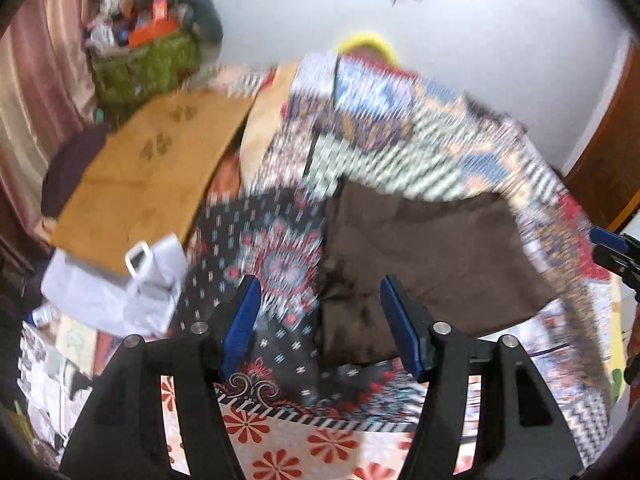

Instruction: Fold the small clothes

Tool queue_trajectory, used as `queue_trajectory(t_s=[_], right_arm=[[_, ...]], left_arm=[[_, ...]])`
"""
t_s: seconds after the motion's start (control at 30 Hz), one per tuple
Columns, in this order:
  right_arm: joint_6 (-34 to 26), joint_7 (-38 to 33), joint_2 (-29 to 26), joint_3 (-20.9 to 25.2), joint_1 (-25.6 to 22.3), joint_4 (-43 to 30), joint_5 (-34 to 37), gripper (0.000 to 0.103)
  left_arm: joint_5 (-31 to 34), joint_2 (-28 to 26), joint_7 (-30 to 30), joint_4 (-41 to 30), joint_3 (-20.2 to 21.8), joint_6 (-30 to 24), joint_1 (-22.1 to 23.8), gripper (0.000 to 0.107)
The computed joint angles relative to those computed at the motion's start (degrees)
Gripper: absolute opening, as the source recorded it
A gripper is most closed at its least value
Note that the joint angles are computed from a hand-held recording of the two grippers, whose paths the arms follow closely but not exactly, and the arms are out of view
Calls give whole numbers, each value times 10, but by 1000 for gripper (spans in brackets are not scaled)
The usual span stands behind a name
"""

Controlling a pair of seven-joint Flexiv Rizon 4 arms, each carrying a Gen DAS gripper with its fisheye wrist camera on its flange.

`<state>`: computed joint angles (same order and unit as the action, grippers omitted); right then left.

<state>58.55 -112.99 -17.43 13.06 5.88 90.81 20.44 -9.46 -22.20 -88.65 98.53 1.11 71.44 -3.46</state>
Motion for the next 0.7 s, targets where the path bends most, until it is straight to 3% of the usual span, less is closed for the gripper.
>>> queue_trajectory(t_s=[0.17,0.4,0.53,0.63,0.7], right_arm=[[76,-48,55,23,-1,21,56,52],[158,-134,133,30,23,51,160,52],[197,-172,174,18,49,73,209,52],[224,-175,195,6,71,93,218,52],[240,-167,203,-3,85,106,214,52]], left_arm=[[-11,66,30,47,-24,104,-9,61],[-6,131,46,86,-33,206,-43,61],[144,147,-81,64,84,230,-145,61],[230,163,-158,58,117,232,-174,62],[313,171,-242,40,148,216,-202,68]])
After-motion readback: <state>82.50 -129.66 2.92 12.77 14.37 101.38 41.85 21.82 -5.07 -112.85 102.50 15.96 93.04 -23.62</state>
